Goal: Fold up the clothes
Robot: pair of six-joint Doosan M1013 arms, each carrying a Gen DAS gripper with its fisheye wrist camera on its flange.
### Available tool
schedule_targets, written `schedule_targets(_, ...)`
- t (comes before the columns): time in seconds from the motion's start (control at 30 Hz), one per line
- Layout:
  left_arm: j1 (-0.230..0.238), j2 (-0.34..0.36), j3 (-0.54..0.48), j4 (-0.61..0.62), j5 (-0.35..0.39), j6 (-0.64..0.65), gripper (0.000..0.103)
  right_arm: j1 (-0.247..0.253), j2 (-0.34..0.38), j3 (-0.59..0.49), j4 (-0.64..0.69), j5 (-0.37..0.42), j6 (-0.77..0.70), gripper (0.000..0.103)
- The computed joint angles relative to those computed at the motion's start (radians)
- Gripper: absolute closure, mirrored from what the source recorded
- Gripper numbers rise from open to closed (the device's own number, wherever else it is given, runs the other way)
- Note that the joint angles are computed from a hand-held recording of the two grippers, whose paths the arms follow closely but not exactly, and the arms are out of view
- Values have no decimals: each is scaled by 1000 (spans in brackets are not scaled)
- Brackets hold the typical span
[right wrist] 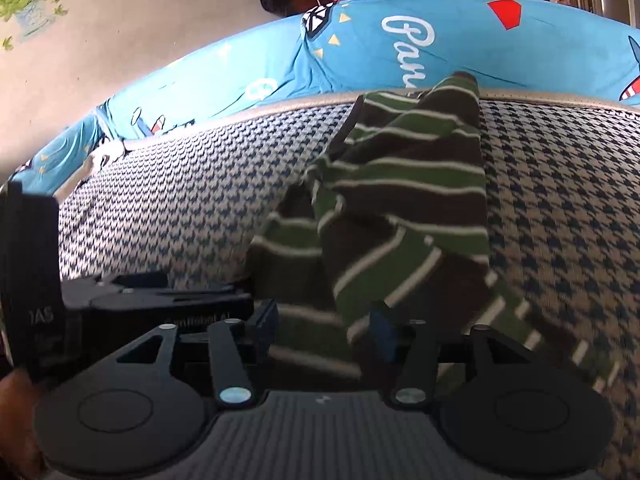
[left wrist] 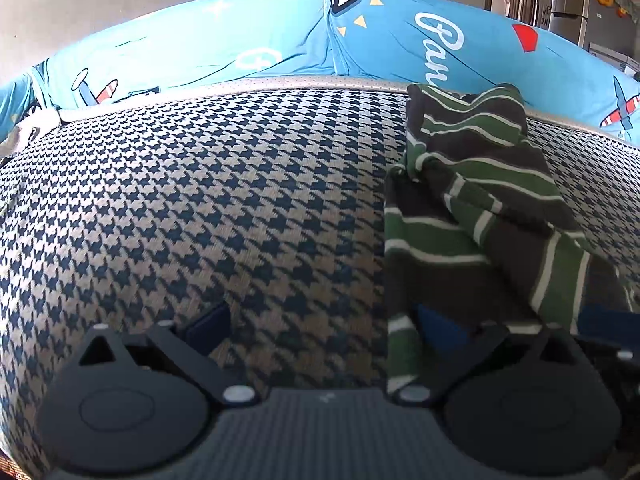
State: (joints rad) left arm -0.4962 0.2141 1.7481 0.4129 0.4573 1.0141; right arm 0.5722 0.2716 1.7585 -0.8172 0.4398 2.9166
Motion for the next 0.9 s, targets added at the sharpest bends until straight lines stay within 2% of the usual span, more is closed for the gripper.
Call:
schedule_targets(0.43, -6, -47, 60, 25, -21, -10, 0, 34, -38, 51, -78, 24, 124, 48)
schedule_targets(0.67, -8, -76, 91, 9, -23, 10, 0, 64, -60, 80, -21, 31, 80, 44)
schedule_targets(0.9, -15, -98, 116, 15, -20, 14, 0, 92, -83, 107, -28, 48, 88, 40)
